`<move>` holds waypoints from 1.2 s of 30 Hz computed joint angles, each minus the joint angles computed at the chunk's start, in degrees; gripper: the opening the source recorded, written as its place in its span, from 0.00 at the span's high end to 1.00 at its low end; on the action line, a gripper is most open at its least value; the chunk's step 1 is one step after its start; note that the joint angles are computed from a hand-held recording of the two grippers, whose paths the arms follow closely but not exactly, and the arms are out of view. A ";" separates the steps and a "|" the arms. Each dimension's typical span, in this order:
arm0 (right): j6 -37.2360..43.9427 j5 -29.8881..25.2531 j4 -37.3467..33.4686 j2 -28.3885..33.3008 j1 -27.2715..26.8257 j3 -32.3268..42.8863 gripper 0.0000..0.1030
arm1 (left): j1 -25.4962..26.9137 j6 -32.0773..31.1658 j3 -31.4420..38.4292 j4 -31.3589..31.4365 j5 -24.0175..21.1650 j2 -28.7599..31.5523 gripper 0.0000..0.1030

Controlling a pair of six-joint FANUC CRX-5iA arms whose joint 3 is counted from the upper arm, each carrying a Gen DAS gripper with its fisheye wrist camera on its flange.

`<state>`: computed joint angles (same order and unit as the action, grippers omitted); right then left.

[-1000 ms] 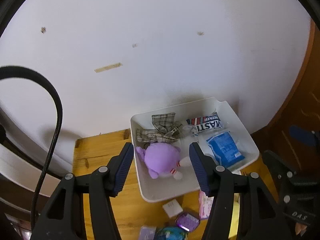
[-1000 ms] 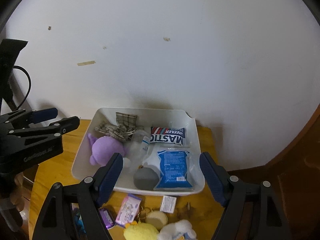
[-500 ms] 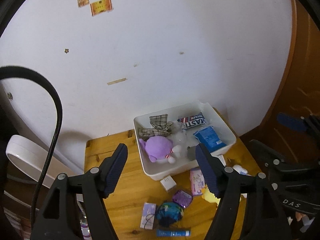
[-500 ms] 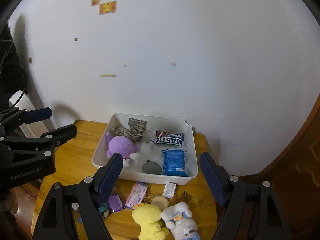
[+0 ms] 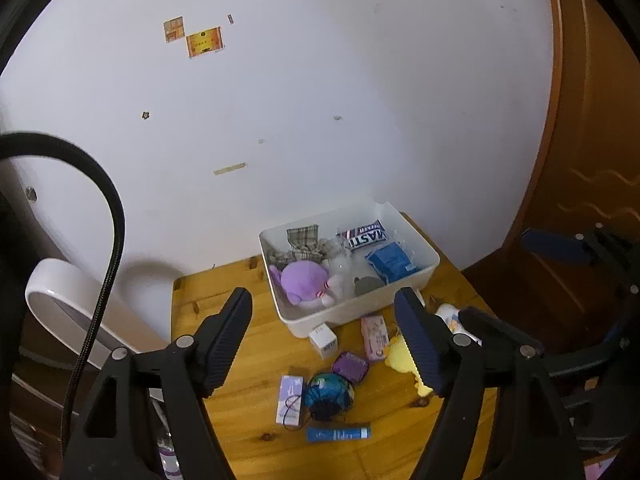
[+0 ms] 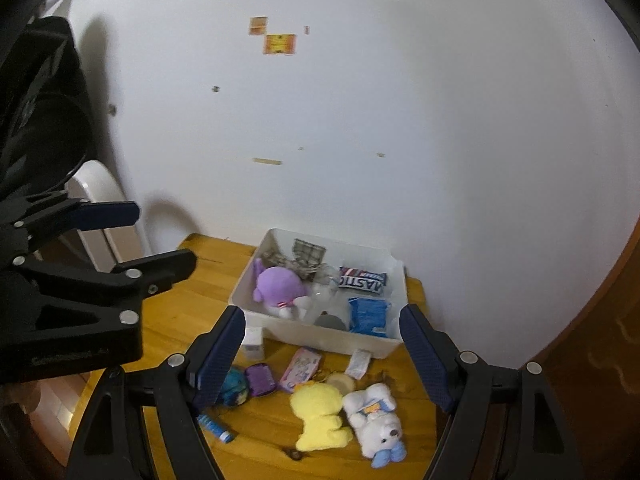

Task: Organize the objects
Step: 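Move both grippers back over the lavender box and blue tube on the table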

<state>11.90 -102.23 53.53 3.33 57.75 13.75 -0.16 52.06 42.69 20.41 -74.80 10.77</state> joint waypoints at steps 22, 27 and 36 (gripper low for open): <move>-6.75 21.78 -14.56 -1.20 -0.93 -17.58 0.22 | 5.03 5.17 -0.17 -4.97 -7.08 10.69 0.25; -4.00 28.38 -17.00 0.26 -2.30 -20.15 0.22 | 3.69 8.32 3.51 -9.97 -10.53 15.82 0.25; 1.52 34.79 -17.68 3.79 -3.49 -21.88 0.22 | 1.24 17.29 11.60 -14.38 -15.73 23.33 0.25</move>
